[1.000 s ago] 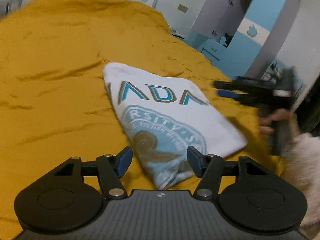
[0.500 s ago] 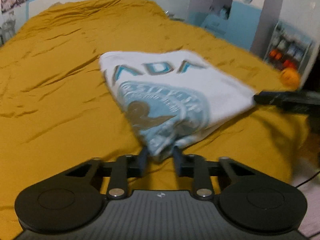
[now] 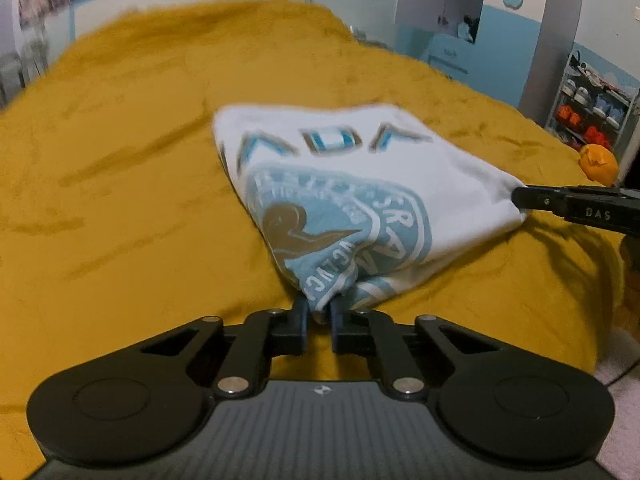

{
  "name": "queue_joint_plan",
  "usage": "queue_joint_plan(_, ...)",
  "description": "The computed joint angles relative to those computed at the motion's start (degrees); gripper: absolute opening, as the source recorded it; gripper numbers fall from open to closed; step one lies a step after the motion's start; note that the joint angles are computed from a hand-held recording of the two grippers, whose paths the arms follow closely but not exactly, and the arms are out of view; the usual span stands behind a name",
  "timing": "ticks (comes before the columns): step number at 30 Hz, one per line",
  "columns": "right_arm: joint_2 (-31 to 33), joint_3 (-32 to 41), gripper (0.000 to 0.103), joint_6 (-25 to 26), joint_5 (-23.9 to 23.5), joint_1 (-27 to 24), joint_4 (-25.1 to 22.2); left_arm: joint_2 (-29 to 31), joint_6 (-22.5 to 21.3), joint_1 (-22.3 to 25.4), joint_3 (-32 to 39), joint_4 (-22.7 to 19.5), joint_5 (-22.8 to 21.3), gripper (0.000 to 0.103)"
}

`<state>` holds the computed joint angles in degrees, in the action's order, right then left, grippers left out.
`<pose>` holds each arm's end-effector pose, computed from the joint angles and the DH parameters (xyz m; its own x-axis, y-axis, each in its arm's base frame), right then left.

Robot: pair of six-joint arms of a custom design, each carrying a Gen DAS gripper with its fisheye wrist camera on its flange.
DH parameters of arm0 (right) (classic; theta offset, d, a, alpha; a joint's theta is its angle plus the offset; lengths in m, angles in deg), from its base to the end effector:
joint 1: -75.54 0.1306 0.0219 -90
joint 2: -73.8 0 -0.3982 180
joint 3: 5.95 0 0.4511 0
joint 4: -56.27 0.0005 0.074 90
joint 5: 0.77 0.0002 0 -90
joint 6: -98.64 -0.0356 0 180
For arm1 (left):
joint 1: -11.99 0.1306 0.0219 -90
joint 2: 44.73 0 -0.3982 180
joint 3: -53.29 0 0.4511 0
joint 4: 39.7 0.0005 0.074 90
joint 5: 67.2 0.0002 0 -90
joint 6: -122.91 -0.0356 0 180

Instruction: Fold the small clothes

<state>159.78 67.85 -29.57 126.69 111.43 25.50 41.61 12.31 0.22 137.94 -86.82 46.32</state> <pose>0.4259 0.2808 0.3628 -0.4985 0.2453 -0.8315 0.2592 0.9574 0.1271 0.5036 -0.1200 0.4343 -0.5333 0.4407 -0.7221 0.6751 0.7361 -0.0494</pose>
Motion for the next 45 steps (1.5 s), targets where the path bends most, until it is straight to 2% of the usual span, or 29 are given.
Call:
queue_joint_plan(2, -0.2, 0.3, 0.007, -0.1, 2.4, 0.5, 0.1, -1.3, 4.6, 0.8, -1.1, 3.3, 1.2, 0.008)
queue_joint_plan(4, -0.5, 0.2, 0.005, -1.3, 2.8, 0.5, 0.2, -1.2, 11.8, 2.1, -1.2, 4.5, 3.1, 0.008)
queue_joint_plan(6, -0.1, 0.2, 0.005, -3.4, 1.3, -0.1, -1.2, 0.8, 19.4, 3.8, -0.6, 2.9, 5.6, 0.008)
queue_joint_plan(8, 0.2, -0.3, 0.005, -6.7, -1.5, -0.7, -1.9, 2.7, 23.3, 5.1, -0.2, 0.2, 8.4, 0.007)
queue_joint_plan(13, 0.0, -0.6, 0.007, -6.1, -0.8, -0.6, -1.1, 1.1, 19.2, 5.0, -1.5, 2.2, 9.6, 0.007)
queue_joint_plan(18, -0.3, -0.5, 0.007, -6.9, -1.7, -1.0, -1.3, 0.0, 12.3, 3.9, -1.6, 1.4, 6.7, 0.009)
queue_joint_plan(20, -0.1, -0.2, 0.007, -6.7, -1.6, -0.9, -1.7, -1.0, 9.6, 3.0, -2.5, 3.0, 4.9, 0.016)
queue_joint_plan(27, 0.0, 0.2, 0.008, -7.3, -1.9, -1.2, -2.3, -2.7, 2.2, 0.7, -4.5, 7.9, 1.1, 0.016)
queue_joint_plan(29, 0.0, 0.2, 0.008, -7.4, -1.6, -1.2, -2.3, -2.6, 3.0, 1.1, -4.3, 8.3, 2.3, 0.01)
queue_joint_plan(33, -1.3, 0.3, 0.004, -7.5, 0.5, -0.4, -1.3, -2.1, 10.5, 3.2, -3.6, 8.6, 5.7, 0.007)
queue_joint_plan(37, 0.1, 1.4, 0.003, -8.7, -2.9, -1.5, -5.5, 0.5, 10.1, 3.1, -2.1, 3.0, 4.7, 0.007)
queue_joint_plan(41, 0.5, 0.7, 0.004, -9.4, -3.9, -1.7, -5.7, 2.1, 11.2, 3.8, -0.7, -0.1, 6.2, 0.007)
queue_joint_plan(43, 0.3, 1.0, 0.016, -9.2, -3.4, -1.7, -6.3, 2.2, 10.6, 4.2, 0.2, -1.7, 7.2, 0.007)
queue_joint_plan(45, -0.7, 0.8, 0.019, -8.9, -1.3, -1.1, -5.7, 1.6, 9.8, 4.8, 0.8, -3.3, 7.7, 0.008)
